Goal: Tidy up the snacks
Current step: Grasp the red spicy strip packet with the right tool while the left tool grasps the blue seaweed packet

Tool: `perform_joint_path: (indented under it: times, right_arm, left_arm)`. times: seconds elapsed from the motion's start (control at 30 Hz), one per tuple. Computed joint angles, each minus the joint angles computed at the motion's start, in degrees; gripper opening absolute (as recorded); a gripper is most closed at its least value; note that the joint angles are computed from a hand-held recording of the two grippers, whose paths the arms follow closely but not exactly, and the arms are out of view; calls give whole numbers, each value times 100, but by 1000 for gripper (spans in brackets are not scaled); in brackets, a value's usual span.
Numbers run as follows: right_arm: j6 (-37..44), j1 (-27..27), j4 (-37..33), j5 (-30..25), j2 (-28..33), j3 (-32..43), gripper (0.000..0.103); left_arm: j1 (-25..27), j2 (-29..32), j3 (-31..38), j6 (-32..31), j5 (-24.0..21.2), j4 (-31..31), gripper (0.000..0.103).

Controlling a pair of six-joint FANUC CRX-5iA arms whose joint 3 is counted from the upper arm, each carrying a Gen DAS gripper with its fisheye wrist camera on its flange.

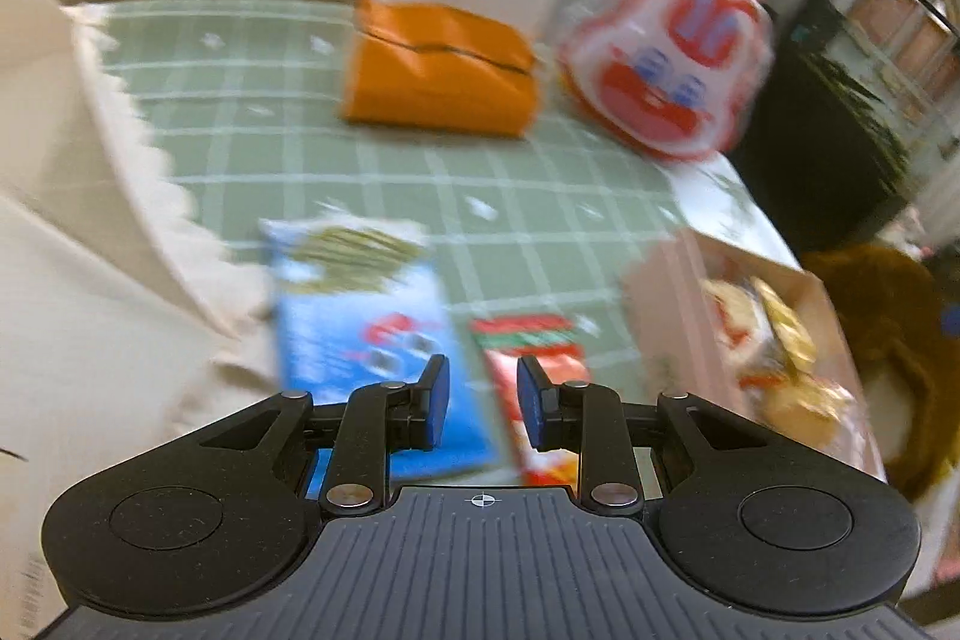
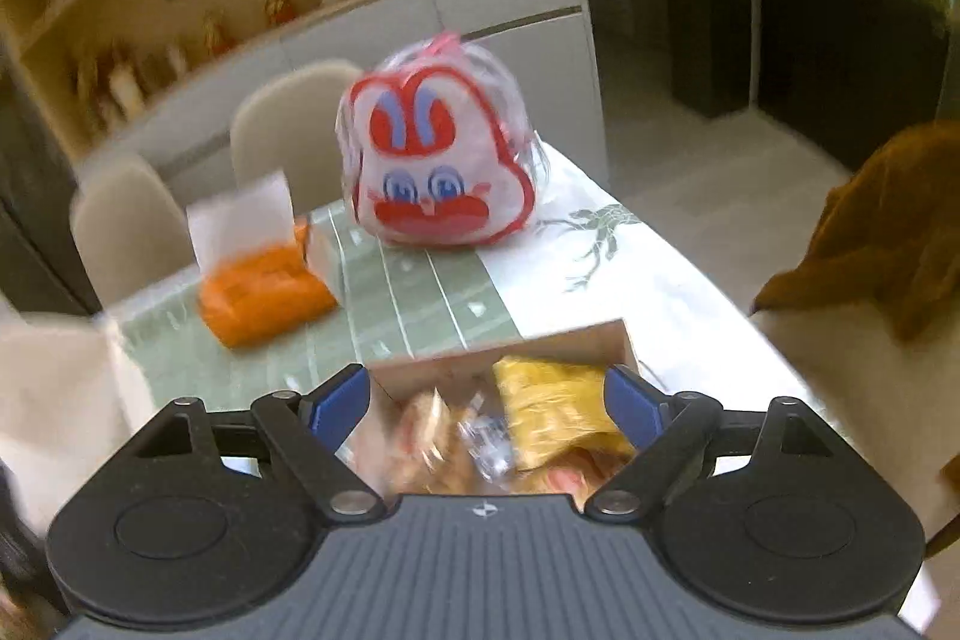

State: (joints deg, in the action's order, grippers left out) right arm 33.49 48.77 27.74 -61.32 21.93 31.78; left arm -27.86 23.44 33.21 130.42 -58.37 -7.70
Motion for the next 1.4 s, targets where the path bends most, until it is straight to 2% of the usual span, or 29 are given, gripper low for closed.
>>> perform_joint_path:
  times: [0.13, 0.23, 0.33, 0.43, 0.57, 0.63, 0.83, 0.97, 1.07, 1.17, 1.3, 1.37, 1.4]
  right_arm:
    - [19, 408, 264, -207, 95, -306, 86]
    - [-199, 686, 413, -30, 5, -772, 86]
    - [-353, 973, 592, 61, -43, -1119, 86]
    - [-183, 1130, 317, 327, -149, -1318, 86]
    - [-10, 1256, -78, 418, -106, -1287, 86]
    - [-45, 1306, -105, 437, -52, -1293, 86]
    - [-647, 1286, 170, 777, 81, -1380, 86]
    - [-381, 1164, -50, 614, 411, -977, 86]
    - [-268, 1130, -41, 455, 682, -690, 86]
    - [-311, 1119, 35, 382, 937, -413, 87]
    - [-338, 1191, 435, 241, 1322, -48, 87]
    - [-352, 1231, 635, 219, 1462, 60, 83]
    - [-343, 1243, 684, 281, 1466, 43, 75]
  left_arm:
    - [130, 25, 76, 396, -224, -420, 29]
    - [279, 219, 212, 410, -246, -299, 29]
    - [233, 585, 741, 342, -542, -581, 29]
    - [138, 955, 1345, 335, -873, -1029, 29]
    - [166, 1451, 2101, -64, -1335, -1188, 29]
    - [213, 1574, 2217, -360, -1373, -1094, 29]
    - [211, 1122, 1300, -1513, -671, -497, 28]
    - [221, 631, 480, -2064, -277, -17, 27]
    - [362, 211, -228, -2053, 69, 486, 27]
    - [500, -251, -903, -1725, 447, 807, 27]
    - [525, -426, -1010, -1520, 156, 782, 27]
    - [543, -480, -1049, -1524, 69, 822, 29]
    - [557, -519, -1114, -1527, 91, 869, 29]
